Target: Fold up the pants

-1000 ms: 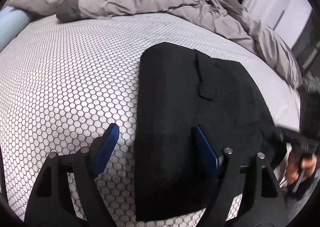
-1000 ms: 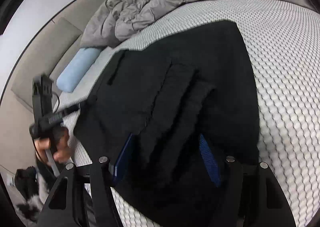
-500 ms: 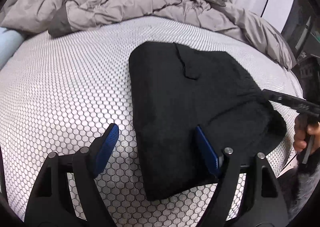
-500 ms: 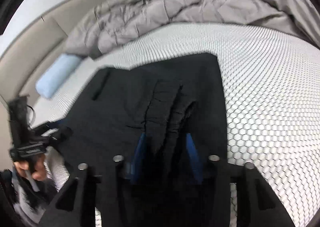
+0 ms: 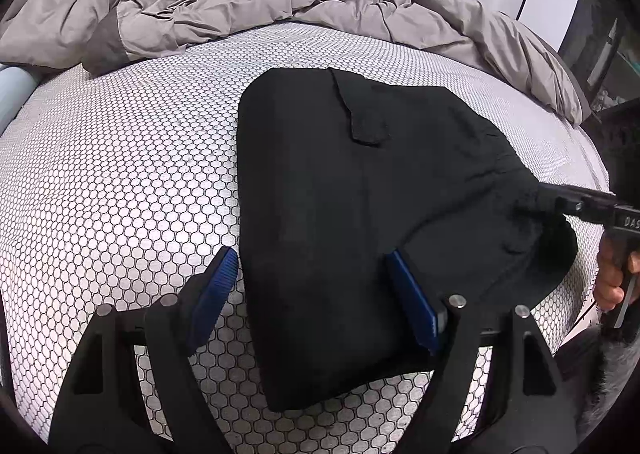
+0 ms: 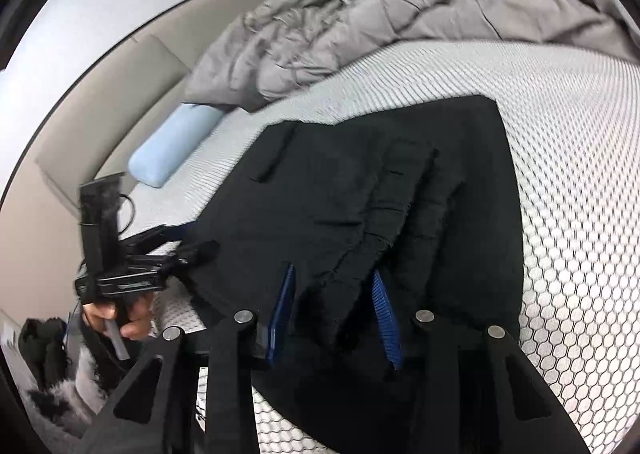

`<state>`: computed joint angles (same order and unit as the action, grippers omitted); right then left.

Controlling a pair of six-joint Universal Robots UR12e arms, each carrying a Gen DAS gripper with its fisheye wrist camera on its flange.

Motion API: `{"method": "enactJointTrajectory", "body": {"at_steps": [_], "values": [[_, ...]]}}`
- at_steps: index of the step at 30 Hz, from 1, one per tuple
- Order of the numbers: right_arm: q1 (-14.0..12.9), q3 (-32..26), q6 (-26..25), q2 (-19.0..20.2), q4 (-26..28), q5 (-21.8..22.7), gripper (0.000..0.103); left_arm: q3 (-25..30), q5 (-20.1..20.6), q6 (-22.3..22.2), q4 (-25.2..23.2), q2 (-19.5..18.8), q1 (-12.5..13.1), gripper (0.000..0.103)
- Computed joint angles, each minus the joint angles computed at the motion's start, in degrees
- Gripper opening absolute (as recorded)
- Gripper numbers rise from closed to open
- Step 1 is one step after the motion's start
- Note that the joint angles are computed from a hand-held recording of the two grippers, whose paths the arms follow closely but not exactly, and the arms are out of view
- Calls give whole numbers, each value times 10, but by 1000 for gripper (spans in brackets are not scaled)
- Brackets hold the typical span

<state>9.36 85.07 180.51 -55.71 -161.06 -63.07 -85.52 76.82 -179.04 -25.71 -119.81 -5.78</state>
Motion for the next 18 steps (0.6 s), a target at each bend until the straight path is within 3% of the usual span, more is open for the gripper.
{"method": "enactJointTrajectory", "body": {"at_steps": [5,7,8,14,18], "values": [[-3,-12,9,12,17,19,40,3,4,1,-1,-2,-3,76],[4,-28,2,20,60,-16,16,5,5,3,-3,-4,-3,77],[4,-29,4,20,61,-22,14,5,5,1,-4,-4,-3,77],[-6,7,22,-7,-1,10,11,0,-21,-4,6,-1,2,77],[8,8,-11,-12,54,-102,12,6,-16,2,-12,-4,1,83]]}}
